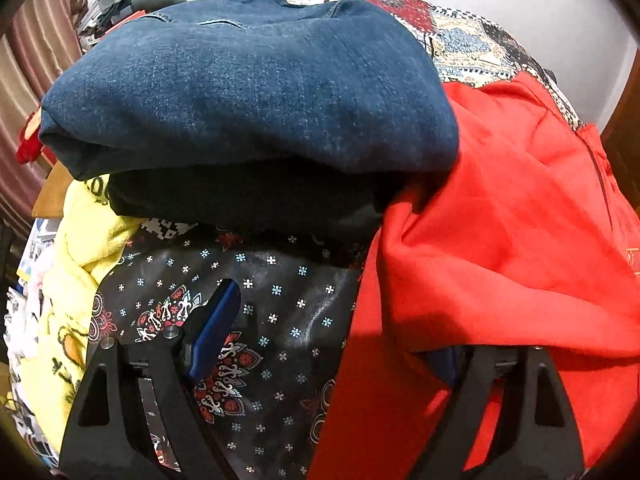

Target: Fold large clothes

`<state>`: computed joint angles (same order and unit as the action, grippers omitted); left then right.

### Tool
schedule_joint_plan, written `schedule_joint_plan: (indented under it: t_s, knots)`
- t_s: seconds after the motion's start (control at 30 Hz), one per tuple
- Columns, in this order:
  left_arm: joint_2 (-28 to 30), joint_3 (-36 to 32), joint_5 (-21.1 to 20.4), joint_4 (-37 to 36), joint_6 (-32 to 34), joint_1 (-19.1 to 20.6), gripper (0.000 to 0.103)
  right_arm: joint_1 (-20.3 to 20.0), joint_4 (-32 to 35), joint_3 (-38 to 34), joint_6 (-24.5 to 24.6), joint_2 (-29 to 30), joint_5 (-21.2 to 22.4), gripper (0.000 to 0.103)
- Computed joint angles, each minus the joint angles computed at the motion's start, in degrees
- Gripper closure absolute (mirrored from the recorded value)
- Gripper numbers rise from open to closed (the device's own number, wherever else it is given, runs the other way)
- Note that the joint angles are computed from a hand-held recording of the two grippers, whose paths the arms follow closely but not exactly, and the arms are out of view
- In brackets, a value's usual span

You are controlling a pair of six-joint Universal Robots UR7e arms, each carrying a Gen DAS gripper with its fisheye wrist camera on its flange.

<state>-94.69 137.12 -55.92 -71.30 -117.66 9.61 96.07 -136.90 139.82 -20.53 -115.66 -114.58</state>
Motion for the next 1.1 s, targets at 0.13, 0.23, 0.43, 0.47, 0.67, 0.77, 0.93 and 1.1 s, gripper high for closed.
schedule_joint_plan:
  t_s: [0.13,0.23,0.43,0.47,0.67,0.77,0.93,1.1]
  knots:
    - [-0.1,0.2,-1.2,-1.2,2.9,-0.6,0.019,-2.6,5.9,1.2,0.5,-4.8,0.1,0.092]
    - [0.3,-0.5,-2.3,-0.9,5.0,-2.2,0.019,-2.6,7.6,1.9,1.0,-6.5,-3.7,0.081]
    - [1.4,-2.6,-4.9,1.9,9.6,-8.5,0.019,-0.7,5.8,1.7,-0.5,-8.9,-9.7,0.061]
    - [1.8,-3.4,-4.9,2.6,10.4,-9.6,0.019,-0.6,6.0,1.3,-0.6,-9.2,-9.9,0.060]
    - [5.4,-8.4,-0.8,5.1,12.2,-12.3,0.019,-1.1,0.7,-0.8,-1.7,-9.1,-9.6,0.045]
    - [7.0,-10.4,3.0,4.0,12.7,-11.5,0.019,-3.3,-2.4,-1.7,-1.6,-7.9,-9.0,0.044]
    - [10.2,-12.3,8.5,-2.0,16.0,-8.0,0.019,-9.7,-3.4,-3.7,0.6,-5.6,-5.0,0.043]
    - [13.5,-11.7,10.2,-13.7,21.7,-3.4,0.019,-18.3,-1.2,-5.1,2.6,-3.2,0.8,0.043]
